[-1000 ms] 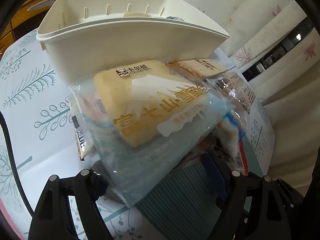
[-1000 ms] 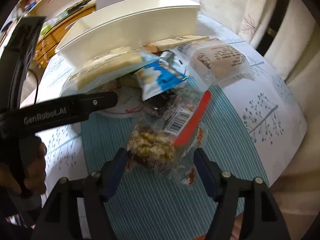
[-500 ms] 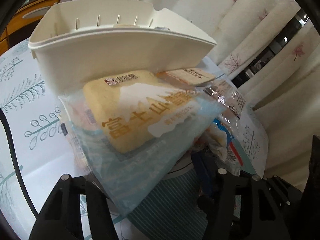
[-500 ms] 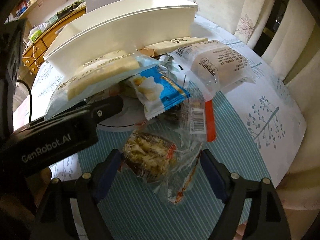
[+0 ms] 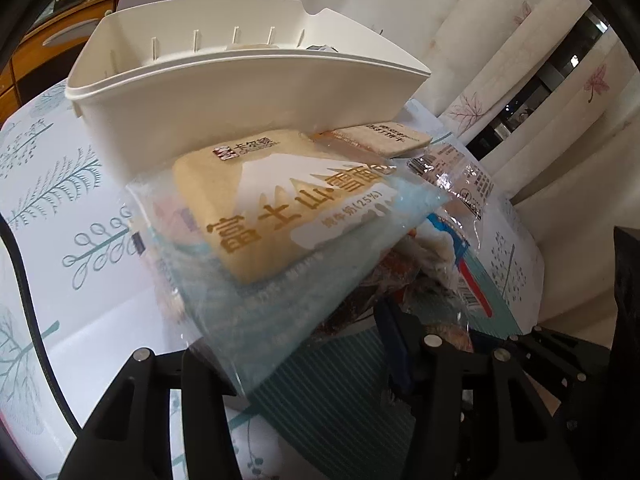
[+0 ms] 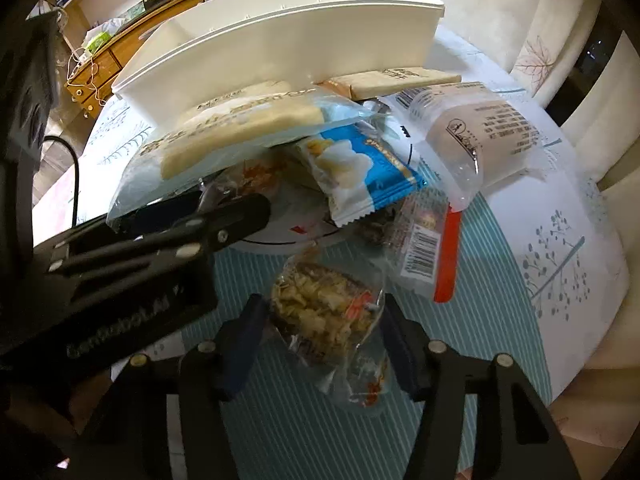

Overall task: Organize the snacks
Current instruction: 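Reach the right tool to the nut bag while the left tool nears the Fuji cake pack, then grasp the nut bag with the right tool while the left tool grasps a brown cake bag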

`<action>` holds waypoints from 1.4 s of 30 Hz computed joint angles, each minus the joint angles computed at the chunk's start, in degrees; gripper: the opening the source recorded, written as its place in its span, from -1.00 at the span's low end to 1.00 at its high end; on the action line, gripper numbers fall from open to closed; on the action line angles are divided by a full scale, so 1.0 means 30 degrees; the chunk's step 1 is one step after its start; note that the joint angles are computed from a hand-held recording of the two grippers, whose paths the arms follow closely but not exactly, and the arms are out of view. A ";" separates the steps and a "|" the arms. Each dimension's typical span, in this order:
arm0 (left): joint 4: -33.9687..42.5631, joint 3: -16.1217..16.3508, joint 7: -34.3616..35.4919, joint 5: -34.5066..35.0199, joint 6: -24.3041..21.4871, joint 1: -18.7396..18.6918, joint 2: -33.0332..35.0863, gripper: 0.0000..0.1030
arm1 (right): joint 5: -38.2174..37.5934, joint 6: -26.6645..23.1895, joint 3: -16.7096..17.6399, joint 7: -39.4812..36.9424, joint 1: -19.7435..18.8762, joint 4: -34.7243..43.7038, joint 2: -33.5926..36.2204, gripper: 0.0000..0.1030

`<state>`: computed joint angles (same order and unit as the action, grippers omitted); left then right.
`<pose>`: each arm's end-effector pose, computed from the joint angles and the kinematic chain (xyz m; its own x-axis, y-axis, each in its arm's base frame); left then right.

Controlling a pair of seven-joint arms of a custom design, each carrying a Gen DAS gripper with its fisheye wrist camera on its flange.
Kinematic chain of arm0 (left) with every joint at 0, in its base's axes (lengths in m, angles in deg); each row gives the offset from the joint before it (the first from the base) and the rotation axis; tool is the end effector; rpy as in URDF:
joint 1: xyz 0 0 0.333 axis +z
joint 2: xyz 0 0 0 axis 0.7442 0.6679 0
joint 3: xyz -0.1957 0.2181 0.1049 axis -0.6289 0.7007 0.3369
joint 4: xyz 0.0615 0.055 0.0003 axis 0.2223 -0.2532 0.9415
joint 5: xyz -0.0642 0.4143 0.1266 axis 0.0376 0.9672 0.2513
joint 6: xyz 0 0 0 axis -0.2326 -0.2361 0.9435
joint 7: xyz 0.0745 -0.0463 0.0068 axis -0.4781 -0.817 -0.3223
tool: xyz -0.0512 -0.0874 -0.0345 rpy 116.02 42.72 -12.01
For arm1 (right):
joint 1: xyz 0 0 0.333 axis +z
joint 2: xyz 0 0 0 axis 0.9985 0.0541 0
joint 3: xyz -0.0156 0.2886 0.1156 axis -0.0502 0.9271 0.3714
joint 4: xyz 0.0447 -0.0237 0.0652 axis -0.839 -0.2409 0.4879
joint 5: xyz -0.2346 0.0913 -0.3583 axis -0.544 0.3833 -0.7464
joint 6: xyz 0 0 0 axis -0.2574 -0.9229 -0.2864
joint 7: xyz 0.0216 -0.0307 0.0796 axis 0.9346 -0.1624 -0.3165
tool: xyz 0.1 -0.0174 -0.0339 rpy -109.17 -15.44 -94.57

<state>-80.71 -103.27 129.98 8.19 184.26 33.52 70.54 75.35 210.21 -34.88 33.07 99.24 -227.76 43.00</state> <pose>0.5530 -0.2807 0.4348 -0.1373 -0.9265 0.3504 -0.8865 -0.0429 -0.4607 0.4738 0.0763 0.4478 0.1547 -0.9861 -0.0603 -0.9251 -0.1232 -0.3591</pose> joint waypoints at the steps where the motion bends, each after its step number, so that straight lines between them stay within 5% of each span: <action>1: -0.0076 0.0014 -0.0065 0.0048 -0.0094 0.0008 -0.0107 0.01 | 0.0067 -0.0102 -0.0061 -0.0151 0.0050 0.0062 0.0038 0.10; 10: -0.0560 0.0137 0.0856 -0.0694 -0.1407 0.0073 -0.1098 0.01 | 0.1550 -0.2147 -0.0634 -0.1469 0.0052 0.1436 0.0900 0.09; 17: -0.0972 0.0035 -0.0947 -0.0350 -0.1992 0.0138 -0.1802 0.01 | 0.3300 -0.3880 -0.1070 -0.3911 -0.0136 0.2464 0.1590 0.09; 22: -0.0913 -0.0364 -0.4016 0.1777 -0.2945 0.0253 -0.2477 0.01 | 0.4787 -0.5742 -0.1638 -0.7016 -0.0551 0.3531 0.2188 0.09; 30: -0.0227 -0.1056 -0.9076 0.4991 -0.5888 0.0250 -0.3593 0.01 | 0.6917 -1.1406 -0.2342 -1.5157 -0.1730 0.7656 0.4785 0.09; 42: 0.3282 -0.1542 -1.4656 0.9677 -0.8565 0.0298 -0.2476 0.01 | 1.0161 -1.5823 -0.1279 -1.9385 -0.4626 1.4186 0.8795 0.09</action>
